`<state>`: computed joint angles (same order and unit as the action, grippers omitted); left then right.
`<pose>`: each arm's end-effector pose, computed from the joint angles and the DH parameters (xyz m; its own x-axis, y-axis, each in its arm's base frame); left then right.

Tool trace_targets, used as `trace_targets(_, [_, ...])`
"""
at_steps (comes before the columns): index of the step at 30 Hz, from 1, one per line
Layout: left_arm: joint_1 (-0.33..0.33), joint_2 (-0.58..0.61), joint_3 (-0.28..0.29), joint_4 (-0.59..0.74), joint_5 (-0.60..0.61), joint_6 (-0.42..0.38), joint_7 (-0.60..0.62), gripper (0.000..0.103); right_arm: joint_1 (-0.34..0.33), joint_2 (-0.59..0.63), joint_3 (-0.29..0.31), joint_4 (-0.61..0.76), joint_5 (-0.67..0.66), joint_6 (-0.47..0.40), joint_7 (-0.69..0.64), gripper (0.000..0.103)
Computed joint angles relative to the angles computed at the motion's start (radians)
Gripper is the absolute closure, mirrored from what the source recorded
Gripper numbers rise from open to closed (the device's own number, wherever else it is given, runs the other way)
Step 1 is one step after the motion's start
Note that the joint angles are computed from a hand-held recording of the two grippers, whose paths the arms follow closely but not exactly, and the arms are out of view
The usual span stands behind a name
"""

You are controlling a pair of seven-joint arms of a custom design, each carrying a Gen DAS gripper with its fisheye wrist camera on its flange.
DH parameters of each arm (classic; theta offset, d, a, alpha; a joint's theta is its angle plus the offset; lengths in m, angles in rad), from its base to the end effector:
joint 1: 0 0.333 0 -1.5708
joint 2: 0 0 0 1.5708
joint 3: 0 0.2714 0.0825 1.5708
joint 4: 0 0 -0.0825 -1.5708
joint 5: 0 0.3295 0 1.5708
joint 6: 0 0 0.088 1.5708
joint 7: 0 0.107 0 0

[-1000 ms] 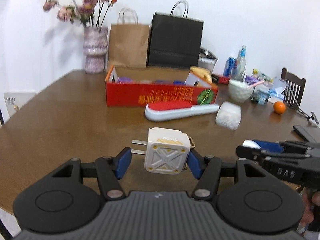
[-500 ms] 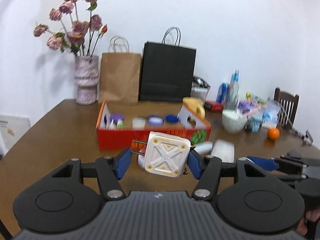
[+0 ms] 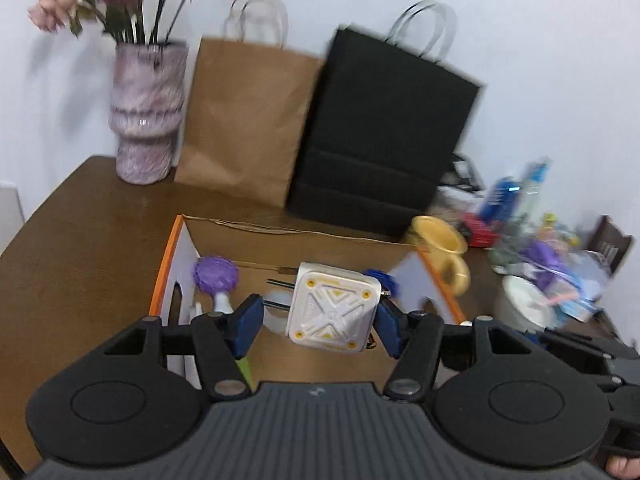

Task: Organize rigid objects
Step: 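Carry the plug adapter and bottle cap into the red box and release them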

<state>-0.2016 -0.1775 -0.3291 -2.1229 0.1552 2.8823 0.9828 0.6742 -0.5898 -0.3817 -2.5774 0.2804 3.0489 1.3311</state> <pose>0.4302 -0.2758 0.5721 -0.2187 -0.9387 0.2665 -0.6475 -0.0647 -0.7593 0.3940 0.0734 0.5458 0.3353 -0.9075 -0.2530 -0.5575 0.0254 -0.8298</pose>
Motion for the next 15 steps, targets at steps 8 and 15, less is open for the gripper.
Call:
trace_targets(8, [-0.071, 0.438, 0.086, 0.497, 0.174, -0.295, -0.069, 0.042, 0.106, 0.479, -0.127, 0.388, 0.189, -0.139, -0.102, 0.063])
trace_targets(15, [-0.165, 0.577, 0.198, 0.642, 0.165, -0.369, -0.086, 0.038, 0.025, 0.636, -0.045, 0.486, 0.197, -0.175, -0.085, 0.063])
